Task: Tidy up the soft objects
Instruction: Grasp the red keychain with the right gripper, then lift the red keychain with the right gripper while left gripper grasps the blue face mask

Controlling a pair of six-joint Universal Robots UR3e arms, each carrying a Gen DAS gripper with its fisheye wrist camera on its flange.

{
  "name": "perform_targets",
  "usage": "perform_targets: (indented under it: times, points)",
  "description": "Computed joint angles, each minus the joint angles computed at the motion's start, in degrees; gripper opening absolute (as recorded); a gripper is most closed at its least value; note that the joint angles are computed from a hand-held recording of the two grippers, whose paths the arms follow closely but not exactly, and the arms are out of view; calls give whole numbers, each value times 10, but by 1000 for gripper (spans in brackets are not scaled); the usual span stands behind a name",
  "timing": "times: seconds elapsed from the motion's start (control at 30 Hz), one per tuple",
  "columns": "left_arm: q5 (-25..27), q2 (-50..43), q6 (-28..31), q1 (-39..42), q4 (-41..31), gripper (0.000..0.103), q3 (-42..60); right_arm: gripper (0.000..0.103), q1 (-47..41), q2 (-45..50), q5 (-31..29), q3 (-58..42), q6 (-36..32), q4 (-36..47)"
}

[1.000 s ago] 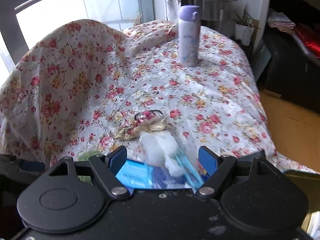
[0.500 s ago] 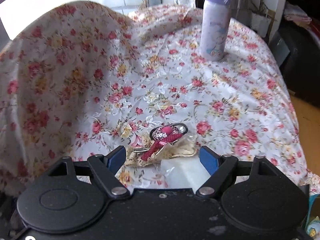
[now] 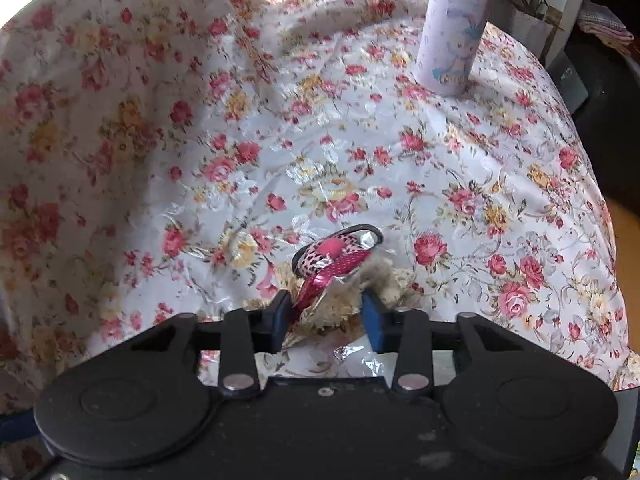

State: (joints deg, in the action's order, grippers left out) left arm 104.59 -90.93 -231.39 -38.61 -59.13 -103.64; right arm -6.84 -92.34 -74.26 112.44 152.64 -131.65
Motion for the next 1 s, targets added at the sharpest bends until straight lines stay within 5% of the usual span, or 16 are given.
perform_targets:
  times: [0.03, 0.1, 0.27, 0.7, 1.0]
  points:
    - [0, 0, 0, 0, 1, 91, -1, 30, -10, -10, 14, 0, -4, 10]
    - [0, 1, -2, 1, 1, 91, -1, 9, -31, -34, 38, 1, -8, 27]
    - [9, -2, -19, -7, -20, 91, 12, 9, -74, -89, 80, -8, -28, 82]
    - [-47, -9, 10, 32, -78, 92, 31, 36, -137, -176, 108, 7, -90, 174]
    - [-51, -6, 26, 25, -92, 87, 37, 40, -219, -263, 155, 10, -186, 296]
